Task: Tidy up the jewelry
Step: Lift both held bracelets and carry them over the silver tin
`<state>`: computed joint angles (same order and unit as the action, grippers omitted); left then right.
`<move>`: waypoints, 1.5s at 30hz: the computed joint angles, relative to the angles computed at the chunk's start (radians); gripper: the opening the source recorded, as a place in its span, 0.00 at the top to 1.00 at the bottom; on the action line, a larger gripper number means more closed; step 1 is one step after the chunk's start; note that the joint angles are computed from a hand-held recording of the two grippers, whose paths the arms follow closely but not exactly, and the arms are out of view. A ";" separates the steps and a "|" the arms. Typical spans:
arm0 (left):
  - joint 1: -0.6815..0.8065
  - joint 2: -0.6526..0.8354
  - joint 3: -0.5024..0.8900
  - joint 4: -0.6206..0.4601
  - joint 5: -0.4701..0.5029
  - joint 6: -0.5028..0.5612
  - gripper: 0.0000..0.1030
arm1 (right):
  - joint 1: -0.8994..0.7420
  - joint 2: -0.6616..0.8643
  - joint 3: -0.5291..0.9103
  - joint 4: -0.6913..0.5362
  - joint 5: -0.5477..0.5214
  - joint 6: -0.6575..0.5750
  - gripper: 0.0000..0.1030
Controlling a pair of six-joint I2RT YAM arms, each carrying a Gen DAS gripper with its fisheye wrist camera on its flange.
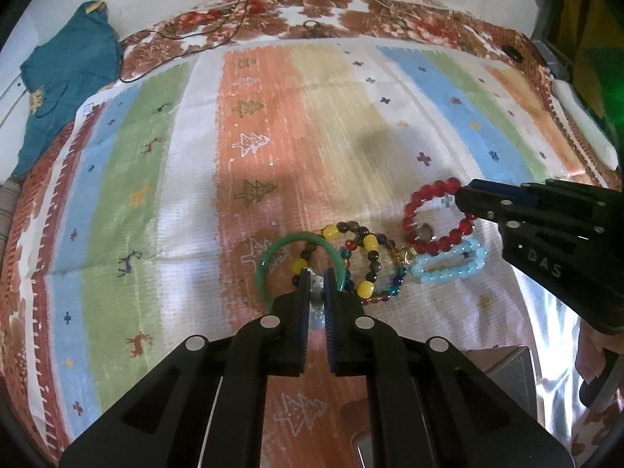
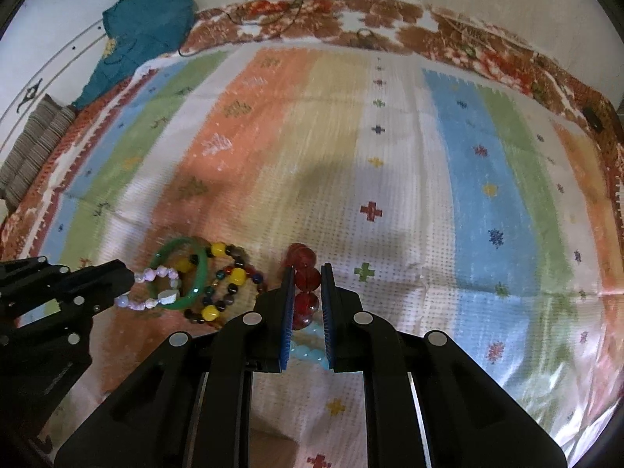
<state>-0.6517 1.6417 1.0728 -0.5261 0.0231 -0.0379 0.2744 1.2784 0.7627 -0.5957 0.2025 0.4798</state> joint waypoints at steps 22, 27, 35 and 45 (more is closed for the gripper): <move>-0.050 -0.225 -0.036 -0.087 0.035 -0.044 0.94 | 0.170 -0.278 0.048 -0.249 0.143 0.122 0.86; -0.065 -0.279 -0.034 -0.117 0.047 -0.049 0.94 | 0.265 -0.312 0.049 -0.292 0.215 0.167 0.86; -0.101 -0.359 -0.048 -0.147 0.079 -0.060 0.94 | 0.366 -0.375 0.081 -0.376 0.263 0.232 0.86; -0.115 -0.447 -0.081 -0.183 0.103 -0.062 0.94 | 0.494 -0.433 0.107 -0.469 0.312 0.334 0.86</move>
